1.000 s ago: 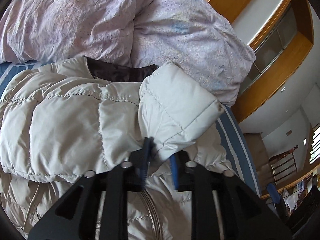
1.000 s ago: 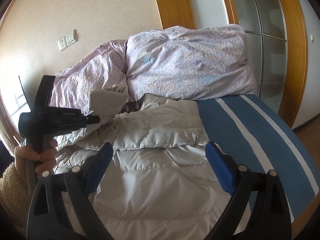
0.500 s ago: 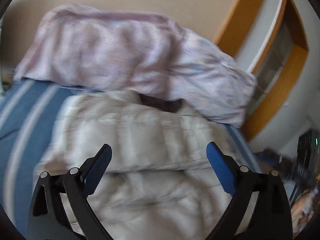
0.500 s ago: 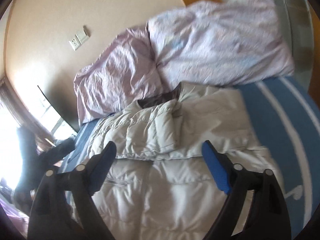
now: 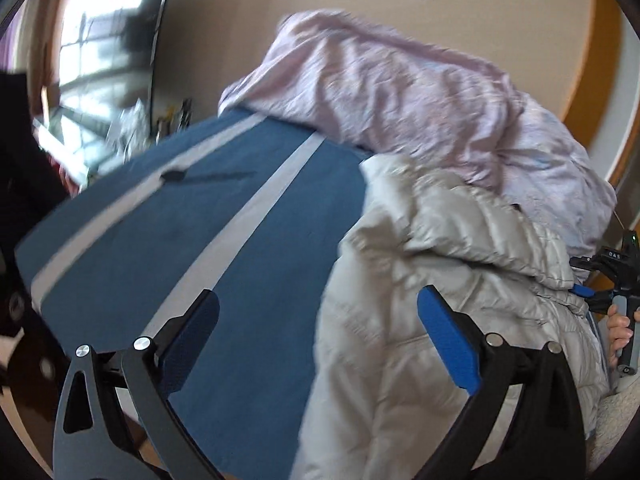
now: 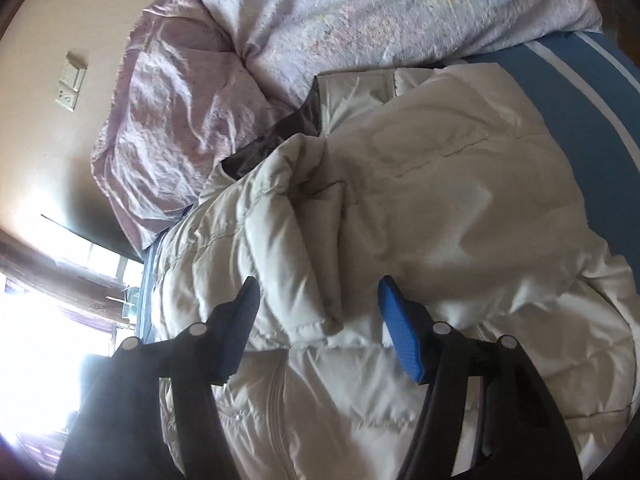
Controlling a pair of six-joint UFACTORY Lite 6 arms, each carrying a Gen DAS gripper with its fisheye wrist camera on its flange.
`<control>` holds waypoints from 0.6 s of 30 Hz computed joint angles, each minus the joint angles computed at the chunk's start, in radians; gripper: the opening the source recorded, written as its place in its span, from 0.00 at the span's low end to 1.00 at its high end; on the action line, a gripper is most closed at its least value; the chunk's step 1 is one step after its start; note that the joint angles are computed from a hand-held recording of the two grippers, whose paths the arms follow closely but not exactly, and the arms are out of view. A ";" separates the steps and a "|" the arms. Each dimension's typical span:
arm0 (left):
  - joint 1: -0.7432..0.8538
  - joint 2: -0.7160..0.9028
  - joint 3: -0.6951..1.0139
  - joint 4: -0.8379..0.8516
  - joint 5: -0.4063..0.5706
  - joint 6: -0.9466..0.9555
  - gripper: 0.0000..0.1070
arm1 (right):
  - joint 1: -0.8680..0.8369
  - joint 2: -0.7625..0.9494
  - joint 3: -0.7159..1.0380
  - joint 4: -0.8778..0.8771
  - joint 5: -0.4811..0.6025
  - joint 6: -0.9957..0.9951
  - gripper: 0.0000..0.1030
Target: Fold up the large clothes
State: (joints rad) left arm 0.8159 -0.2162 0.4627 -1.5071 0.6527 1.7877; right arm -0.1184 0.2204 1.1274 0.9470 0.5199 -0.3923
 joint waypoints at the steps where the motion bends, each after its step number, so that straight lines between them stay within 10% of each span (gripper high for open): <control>1: 0.010 0.021 0.003 0.001 -0.004 0.006 0.94 | -0.002 0.015 0.002 0.024 0.004 -0.024 0.46; 8: 0.052 0.105 0.030 0.029 0.059 0.011 0.94 | 0.003 -0.015 -0.032 0.189 -0.007 -0.215 0.10; 18: 0.082 0.185 0.068 0.084 0.103 -0.017 0.94 | 0.056 0.030 -0.058 -0.041 -0.177 0.036 0.08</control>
